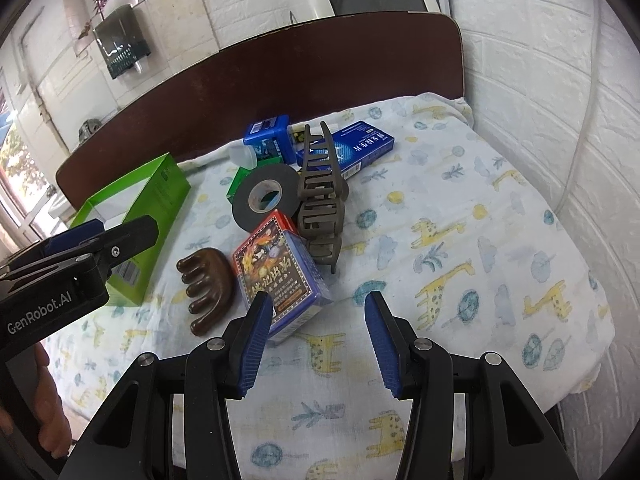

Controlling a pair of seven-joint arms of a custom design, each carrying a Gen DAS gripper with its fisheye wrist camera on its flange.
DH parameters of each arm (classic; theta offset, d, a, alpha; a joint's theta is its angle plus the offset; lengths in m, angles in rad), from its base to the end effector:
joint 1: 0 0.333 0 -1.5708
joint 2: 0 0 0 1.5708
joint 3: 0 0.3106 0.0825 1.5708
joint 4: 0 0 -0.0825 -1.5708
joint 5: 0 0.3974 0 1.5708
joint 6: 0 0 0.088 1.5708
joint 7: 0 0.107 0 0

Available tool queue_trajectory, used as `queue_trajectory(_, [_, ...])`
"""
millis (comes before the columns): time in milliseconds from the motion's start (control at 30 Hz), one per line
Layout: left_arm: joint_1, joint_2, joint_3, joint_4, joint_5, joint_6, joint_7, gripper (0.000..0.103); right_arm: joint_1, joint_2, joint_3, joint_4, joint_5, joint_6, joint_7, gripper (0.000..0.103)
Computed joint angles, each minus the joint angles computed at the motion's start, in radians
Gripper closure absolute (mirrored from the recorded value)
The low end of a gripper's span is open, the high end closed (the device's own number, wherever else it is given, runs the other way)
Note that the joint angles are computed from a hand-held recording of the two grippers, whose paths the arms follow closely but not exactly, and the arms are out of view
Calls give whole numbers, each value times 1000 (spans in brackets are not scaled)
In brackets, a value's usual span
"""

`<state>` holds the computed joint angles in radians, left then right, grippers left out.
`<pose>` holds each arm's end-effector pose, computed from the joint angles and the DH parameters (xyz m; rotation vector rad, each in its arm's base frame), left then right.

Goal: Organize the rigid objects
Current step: 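Move the right gripper toward the red-and-blue card box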

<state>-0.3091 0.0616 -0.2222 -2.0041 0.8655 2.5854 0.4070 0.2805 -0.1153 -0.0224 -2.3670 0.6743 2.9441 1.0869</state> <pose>0.5257 -0.3226 0.4681 -1.7529 1.7442 -0.6794 0.5267 0.0967 0.4276 -1.8228 1.6101 -0.3729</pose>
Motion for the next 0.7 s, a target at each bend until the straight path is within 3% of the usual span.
queue_trajectory(167, [-4, -10, -2, -10, 21, -6, -23, 19, 3, -9, 0, -6, -3, 5, -2, 52])
queue_trajectory(700, [4, -10, -6, -19, -6, -7, -13, 19, 9, -13, -2, -10, -21, -8, 3, 52])
